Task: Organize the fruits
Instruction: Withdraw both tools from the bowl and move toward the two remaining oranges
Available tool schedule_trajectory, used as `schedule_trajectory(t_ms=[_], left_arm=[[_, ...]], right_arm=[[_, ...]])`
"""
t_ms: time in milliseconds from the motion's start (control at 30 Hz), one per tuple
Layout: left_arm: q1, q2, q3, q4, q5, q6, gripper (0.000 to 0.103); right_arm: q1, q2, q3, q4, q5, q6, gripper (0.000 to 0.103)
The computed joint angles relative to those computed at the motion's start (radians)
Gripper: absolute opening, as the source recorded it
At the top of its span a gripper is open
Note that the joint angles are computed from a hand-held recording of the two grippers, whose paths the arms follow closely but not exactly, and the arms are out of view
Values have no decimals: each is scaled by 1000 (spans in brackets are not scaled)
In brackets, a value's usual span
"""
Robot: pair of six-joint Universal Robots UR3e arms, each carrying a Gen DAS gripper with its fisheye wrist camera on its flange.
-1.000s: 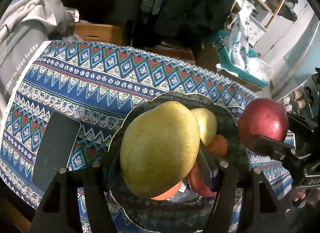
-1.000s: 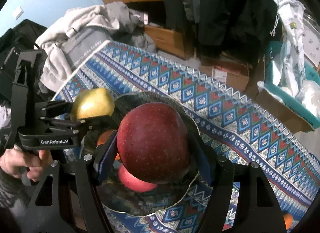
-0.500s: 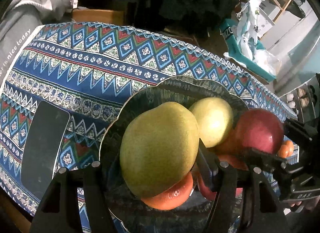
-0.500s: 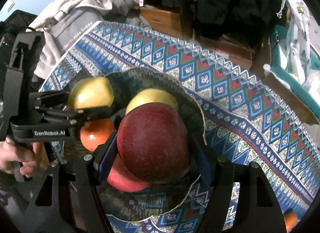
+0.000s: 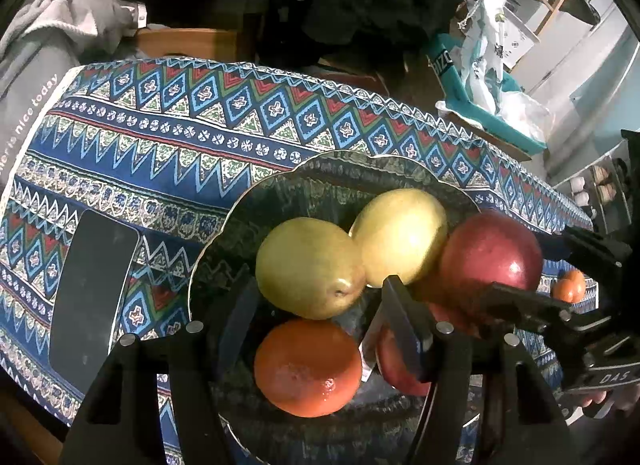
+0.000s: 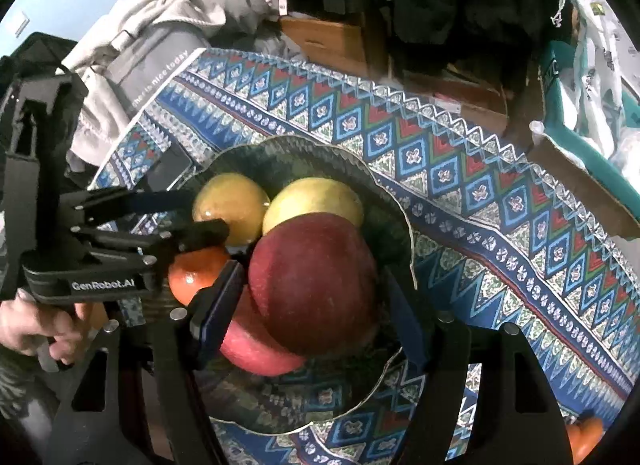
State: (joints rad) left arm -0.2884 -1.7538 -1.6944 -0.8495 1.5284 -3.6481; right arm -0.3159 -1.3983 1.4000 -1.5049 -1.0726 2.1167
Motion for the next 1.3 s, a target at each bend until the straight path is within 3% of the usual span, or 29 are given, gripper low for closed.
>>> schedule_trajectory(t_ms=[200,667,1300], left_arm=[[-15,19,32,-37,16,-27,67],[-124,31,176,-121,121,-45,80],[-247,-26,396,-227,193,-53,83]], right_arm=[[-38,-23,-35,63,29,-22,73],[-130,-93,-81,142,63,-80,73],[-310,-188,-200,330,128,-239,73]])
